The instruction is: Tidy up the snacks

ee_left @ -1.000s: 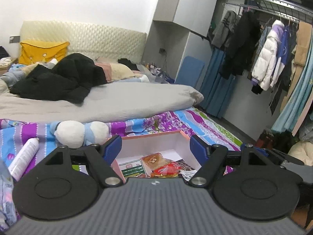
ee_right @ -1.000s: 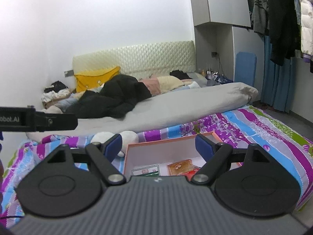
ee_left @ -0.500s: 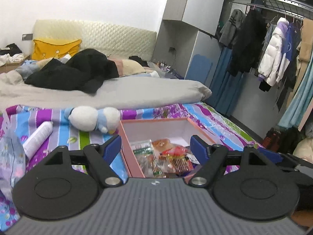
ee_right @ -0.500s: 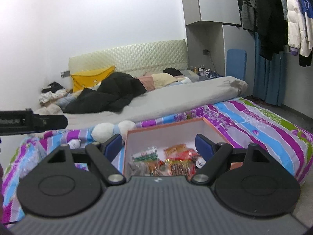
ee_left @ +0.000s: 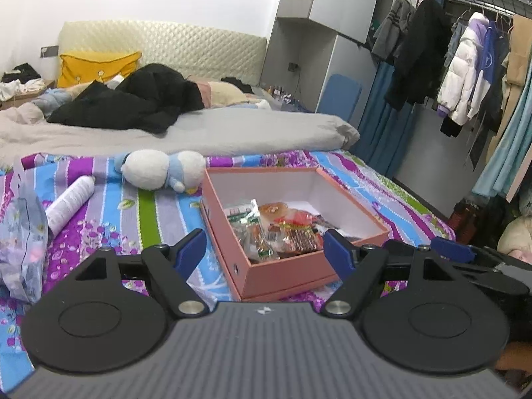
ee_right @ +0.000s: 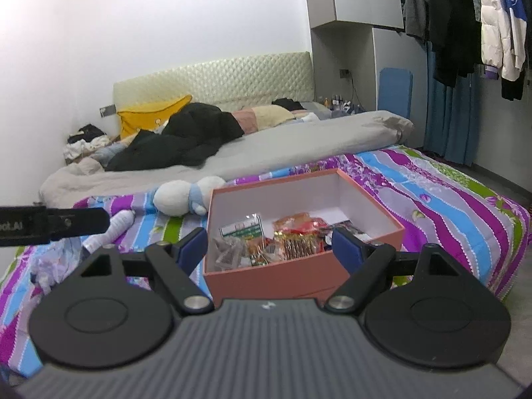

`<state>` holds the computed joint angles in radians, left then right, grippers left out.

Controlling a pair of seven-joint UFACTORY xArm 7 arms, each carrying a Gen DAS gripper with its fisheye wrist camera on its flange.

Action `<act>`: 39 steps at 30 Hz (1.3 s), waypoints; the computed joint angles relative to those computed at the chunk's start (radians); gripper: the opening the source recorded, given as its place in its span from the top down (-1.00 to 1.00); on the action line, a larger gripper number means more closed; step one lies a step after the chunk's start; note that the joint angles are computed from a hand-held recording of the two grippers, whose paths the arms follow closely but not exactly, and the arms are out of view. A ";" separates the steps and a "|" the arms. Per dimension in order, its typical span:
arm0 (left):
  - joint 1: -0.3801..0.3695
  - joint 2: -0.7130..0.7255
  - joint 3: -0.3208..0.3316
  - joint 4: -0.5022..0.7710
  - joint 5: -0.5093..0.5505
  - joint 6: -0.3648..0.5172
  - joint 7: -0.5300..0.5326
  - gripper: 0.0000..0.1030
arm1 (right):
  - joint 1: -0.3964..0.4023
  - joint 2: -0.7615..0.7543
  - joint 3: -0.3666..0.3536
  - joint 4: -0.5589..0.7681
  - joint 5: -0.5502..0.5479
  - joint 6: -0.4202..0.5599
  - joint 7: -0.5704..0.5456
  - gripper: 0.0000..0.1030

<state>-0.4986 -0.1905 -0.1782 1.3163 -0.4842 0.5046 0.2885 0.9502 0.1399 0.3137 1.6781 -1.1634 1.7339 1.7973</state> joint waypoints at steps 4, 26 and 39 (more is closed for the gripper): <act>0.006 0.003 -0.002 -0.008 0.018 0.005 -0.021 -0.57 | -0.003 -0.011 0.004 -0.019 0.020 -0.001 0.015 -0.61; 0.021 0.053 -0.024 0.049 0.095 0.029 -0.062 -0.91 | -0.018 -0.028 0.024 -0.028 0.048 0.024 0.010 -0.76; 0.030 0.080 -0.038 0.084 0.168 0.062 -0.116 -1.00 | -0.055 -0.056 0.046 -0.066 0.066 0.003 0.045 -0.76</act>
